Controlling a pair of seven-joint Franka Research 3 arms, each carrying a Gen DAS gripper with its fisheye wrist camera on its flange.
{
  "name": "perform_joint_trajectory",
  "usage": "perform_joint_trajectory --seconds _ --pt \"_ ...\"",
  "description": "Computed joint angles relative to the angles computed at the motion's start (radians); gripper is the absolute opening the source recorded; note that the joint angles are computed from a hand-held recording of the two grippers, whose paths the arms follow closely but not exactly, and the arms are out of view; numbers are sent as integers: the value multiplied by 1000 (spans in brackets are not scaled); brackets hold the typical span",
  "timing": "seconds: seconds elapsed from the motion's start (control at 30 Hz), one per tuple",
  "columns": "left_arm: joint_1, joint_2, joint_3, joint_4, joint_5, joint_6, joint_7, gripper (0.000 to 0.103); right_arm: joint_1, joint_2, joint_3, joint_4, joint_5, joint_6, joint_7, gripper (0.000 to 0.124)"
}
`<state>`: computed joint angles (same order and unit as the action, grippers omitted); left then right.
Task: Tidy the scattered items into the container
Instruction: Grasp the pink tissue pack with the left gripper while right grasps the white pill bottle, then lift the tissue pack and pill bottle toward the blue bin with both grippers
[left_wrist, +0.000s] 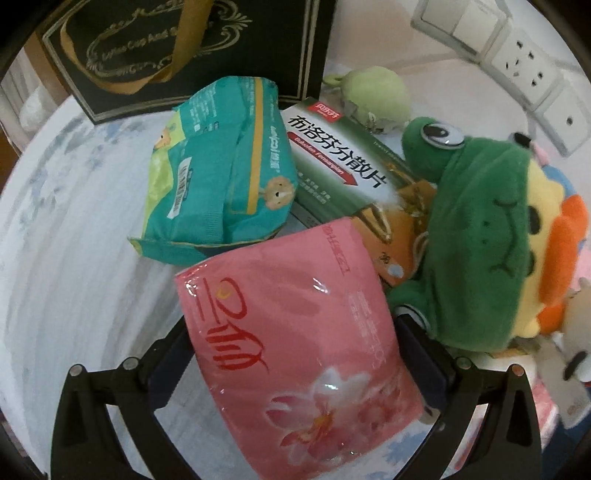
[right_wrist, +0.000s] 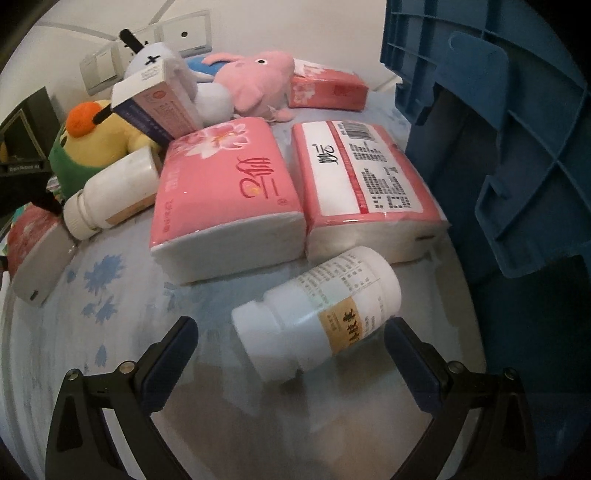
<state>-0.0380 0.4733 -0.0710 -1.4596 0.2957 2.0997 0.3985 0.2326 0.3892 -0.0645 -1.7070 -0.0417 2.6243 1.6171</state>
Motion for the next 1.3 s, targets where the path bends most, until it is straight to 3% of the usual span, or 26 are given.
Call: perform_joint_trajectory --seconds 0.07,0.27,0.6,0.93,1.13,1.3 --pt "-9 -1 -1 -10 25 -6 31 103 5 3 -10 4 -13 -9 14 79" --pt "-10 -128 -6 -228 59 116 42 92 -2 -8 0 -8 -2 -13 6 55" --pt "8 -365 -28 -544 55 226 38 88 -17 -54 20 -58 37 -26 -28 53" --pt "-2 -628 -61 -823 -3 253 51 87 -24 -206 64 -202 81 -80 -146 53" --pt "-20 -686 -79 -815 -20 191 50 87 -25 -401 90 -359 156 -106 -251 53" --pt "0 -766 -47 -864 -6 200 118 87 -20 -478 101 -363 217 -168 -309 53"
